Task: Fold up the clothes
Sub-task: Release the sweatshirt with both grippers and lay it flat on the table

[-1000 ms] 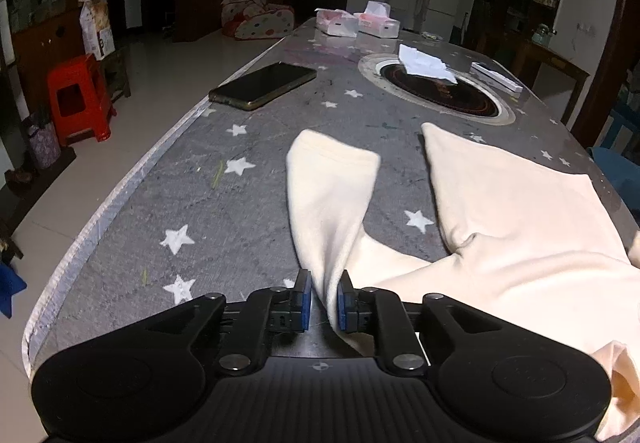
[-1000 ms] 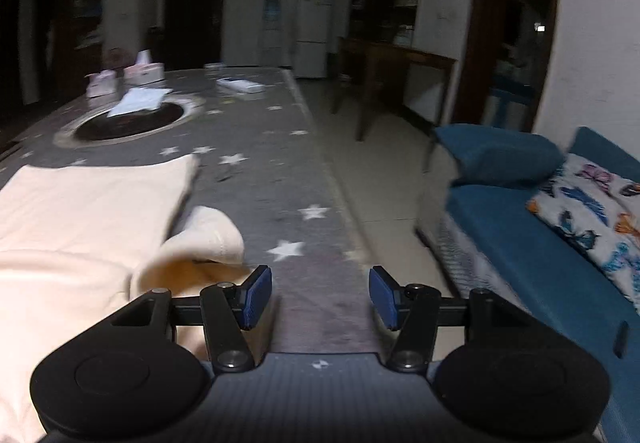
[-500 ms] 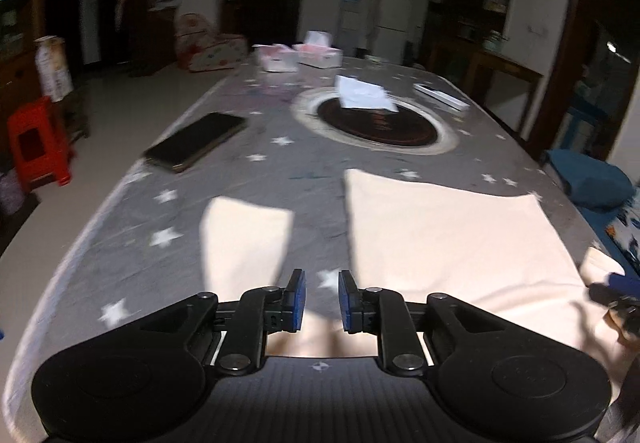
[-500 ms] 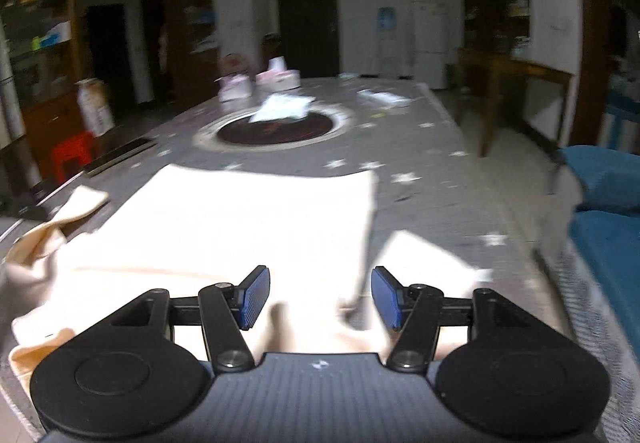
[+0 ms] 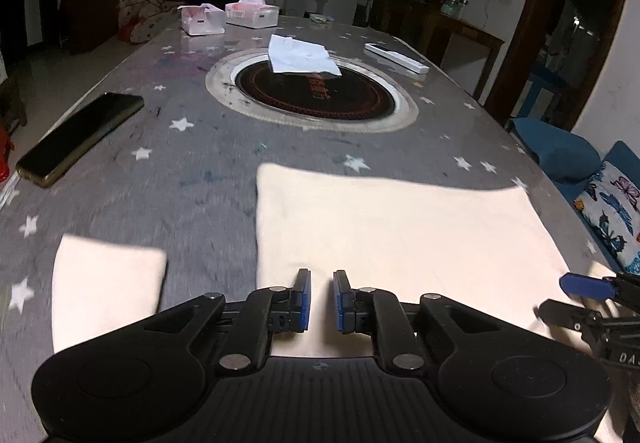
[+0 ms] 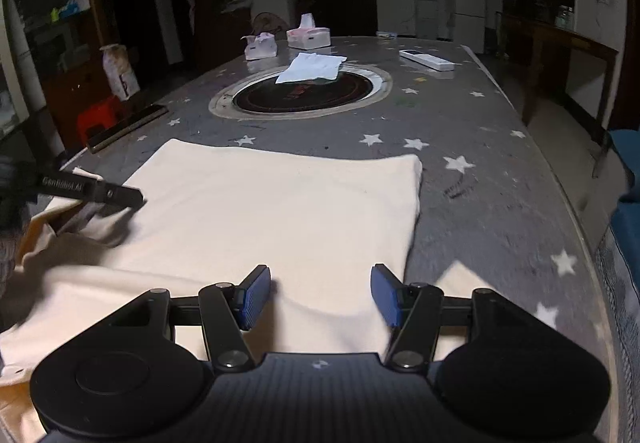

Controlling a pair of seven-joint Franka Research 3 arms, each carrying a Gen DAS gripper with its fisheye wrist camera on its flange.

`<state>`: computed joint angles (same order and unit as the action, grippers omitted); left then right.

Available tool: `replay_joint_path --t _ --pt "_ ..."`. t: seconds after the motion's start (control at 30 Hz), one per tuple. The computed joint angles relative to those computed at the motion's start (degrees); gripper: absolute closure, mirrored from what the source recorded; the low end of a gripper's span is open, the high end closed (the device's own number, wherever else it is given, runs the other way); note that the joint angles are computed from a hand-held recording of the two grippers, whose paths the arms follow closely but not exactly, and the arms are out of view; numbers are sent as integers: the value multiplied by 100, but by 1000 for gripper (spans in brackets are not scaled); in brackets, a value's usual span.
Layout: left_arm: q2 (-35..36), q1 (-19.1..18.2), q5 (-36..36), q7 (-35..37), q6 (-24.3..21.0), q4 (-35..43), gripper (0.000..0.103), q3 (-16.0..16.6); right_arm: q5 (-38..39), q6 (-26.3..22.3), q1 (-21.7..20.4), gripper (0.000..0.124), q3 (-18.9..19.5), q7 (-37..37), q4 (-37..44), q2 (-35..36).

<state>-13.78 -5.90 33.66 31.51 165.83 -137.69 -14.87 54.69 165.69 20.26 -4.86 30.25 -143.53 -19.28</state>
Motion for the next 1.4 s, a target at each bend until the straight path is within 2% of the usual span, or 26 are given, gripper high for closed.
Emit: replay_joint_path --t 0.23,0.33,0.47,0.6,0.73,0.83,1.03,1.13,1.23,1.27,1.37,1.4 --pt "383 200 600 -344 -400 496 92 -1 -496 -65 -199 66 217 309 663 696" --pt "565 247 1090 -617 -562 708 93 19 -706 -75 -311 65 320 532 959 994" --pt "722 162 1186 -655 -603 869 93 172 -872 -46 -424 64 436 673 1305 1343" --pt "675 97 1105 -642 -529 812 92 267 -1052 -50 -507 65 523 788 1331 1350" --pt "302 44 1017 -628 -457 451 91 213 -727 -174 -383 65 441 312 955 874" --pt "-167 85 1028 -782 -311 -10 91 105 -317 -445 -156 63 264 -226 420 185" --pt "-1264 299 972 -1126 -524 -909 89 -124 -60 -849 199 52 17 -848 -598 -1067" --pt "-1674 346 769 -1114 -718 -1262 89 -128 -22 -652 335 47 22 -991 -930 -1335" --pt "-1959 432 646 -1172 -871 -1489 89 -190 95 -247 516 44 -13 -1078 -1096 -1338" --pt "-2041 456 620 -1194 -905 -1551 89 -210 161 -133 597 39 -68 -1115 -1124 -1323" --pt "-2248 529 597 -1293 -938 -1672 89 -294 480 91 857 35 -325 -1301 -1121 -1253" --pt "-2300 583 633 -1349 -939 -1688 86 -350 571 117 911 35 -379 -1358 -1124 -1257"
